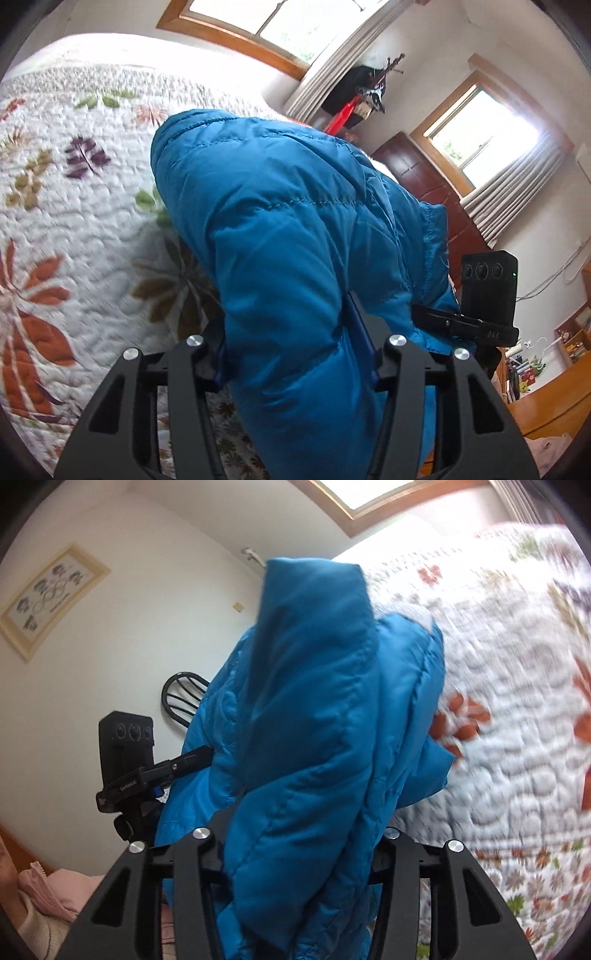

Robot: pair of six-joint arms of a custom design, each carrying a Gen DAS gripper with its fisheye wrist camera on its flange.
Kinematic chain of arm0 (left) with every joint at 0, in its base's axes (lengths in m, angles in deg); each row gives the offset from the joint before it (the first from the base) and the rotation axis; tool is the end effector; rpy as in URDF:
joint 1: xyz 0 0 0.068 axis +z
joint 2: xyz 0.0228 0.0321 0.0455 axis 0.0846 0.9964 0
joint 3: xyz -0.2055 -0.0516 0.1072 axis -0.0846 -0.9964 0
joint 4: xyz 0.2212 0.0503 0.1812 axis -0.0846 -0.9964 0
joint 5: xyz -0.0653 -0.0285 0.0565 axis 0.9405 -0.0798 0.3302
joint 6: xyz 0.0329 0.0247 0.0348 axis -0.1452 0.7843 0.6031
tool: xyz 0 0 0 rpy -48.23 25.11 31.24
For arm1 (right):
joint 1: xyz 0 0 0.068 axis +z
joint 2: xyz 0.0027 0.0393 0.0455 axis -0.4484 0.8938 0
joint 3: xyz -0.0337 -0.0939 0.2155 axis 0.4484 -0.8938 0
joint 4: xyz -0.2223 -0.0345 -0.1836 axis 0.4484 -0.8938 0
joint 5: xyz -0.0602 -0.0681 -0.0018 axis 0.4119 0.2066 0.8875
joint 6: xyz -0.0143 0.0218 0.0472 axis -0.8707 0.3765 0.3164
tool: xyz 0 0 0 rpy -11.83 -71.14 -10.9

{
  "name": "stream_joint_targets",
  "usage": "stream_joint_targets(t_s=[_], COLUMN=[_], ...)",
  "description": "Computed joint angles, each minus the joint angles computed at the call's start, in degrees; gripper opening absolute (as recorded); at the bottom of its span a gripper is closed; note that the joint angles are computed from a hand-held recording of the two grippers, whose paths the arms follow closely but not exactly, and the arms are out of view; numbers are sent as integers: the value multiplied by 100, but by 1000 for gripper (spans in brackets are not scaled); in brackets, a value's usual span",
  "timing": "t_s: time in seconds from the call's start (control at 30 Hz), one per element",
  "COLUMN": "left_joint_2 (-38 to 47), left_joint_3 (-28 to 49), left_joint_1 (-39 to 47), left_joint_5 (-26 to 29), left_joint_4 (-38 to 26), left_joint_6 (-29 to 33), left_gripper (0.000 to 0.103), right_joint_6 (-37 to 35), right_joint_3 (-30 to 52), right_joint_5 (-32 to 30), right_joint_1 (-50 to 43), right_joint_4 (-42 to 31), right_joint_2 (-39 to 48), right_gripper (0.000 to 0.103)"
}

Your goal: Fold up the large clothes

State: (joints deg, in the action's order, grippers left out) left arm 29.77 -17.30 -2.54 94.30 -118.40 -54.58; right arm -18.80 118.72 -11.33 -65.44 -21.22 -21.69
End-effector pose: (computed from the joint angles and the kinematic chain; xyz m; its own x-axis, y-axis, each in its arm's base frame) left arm 0.2295 -0.0547 0.1884 -0.8067 0.1302 -0.5764 0.5047 0.6592 -0.5575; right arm 0.1422 -0.0755 0.1992 -0.8156 0.2607 -0.5166 -0.1978 0.7134 0.6723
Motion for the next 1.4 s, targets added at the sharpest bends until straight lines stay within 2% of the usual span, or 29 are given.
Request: stream_joint_targets(t_s=[0.1, 0.17, 0.27, 0.43, 0.63, 0.97, 1.03, 1.27, 1.3, 1.4], left_joint_2=[86, 236, 524, 1649, 3076, 5298, 5479, 5379, 5493, 5535], left_joint_3=[310, 582, 976, 2010, 3193, 4914, 4887, 4344, 4425, 4504], left_joint_1=[363, 605, 951, 1280, 1550, 1792, 1798, 1764, 1792, 1802], left_joint_5=[195, 255, 292, 180, 116, -345, -445, -666, -632, -664], left_joint_4=[-167, -185, -30, 539, 852, 492, 636, 1247, 1245, 1142], left_joint_6=[143, 184, 139, -197, -358, -40, 34, 157, 145, 102], left_gripper=[51, 51, 51, 51, 51, 51, 56, 63, 65, 67], right_joint_6=[1151, 1827, 2587, 3296, 3746, 4195, 4338, 4566, 4715, 4755], right_joint_3=[254, 547, 1177, 2210, 3388, 4672, 4576, 3939, 3990, 3890], right_joint_5=[121, 289, 591, 996, 1236, 1350, 1198, 936, 914, 883], right_joint_1=[825, 1365, 2097, 2898, 3461, 3883, 3852, 3739, 3741, 3691], right_joint_4=[773, 1358, 2195, 3241, 3971, 4583, 4870, 5719, 6090, 6197], right_joint_2=[-225, -69, 606, 1981, 3624, 6084, 6281, 6323, 6645, 6638], right_gripper=[46, 46, 46, 46, 46, 47, 53, 60, 62, 64])
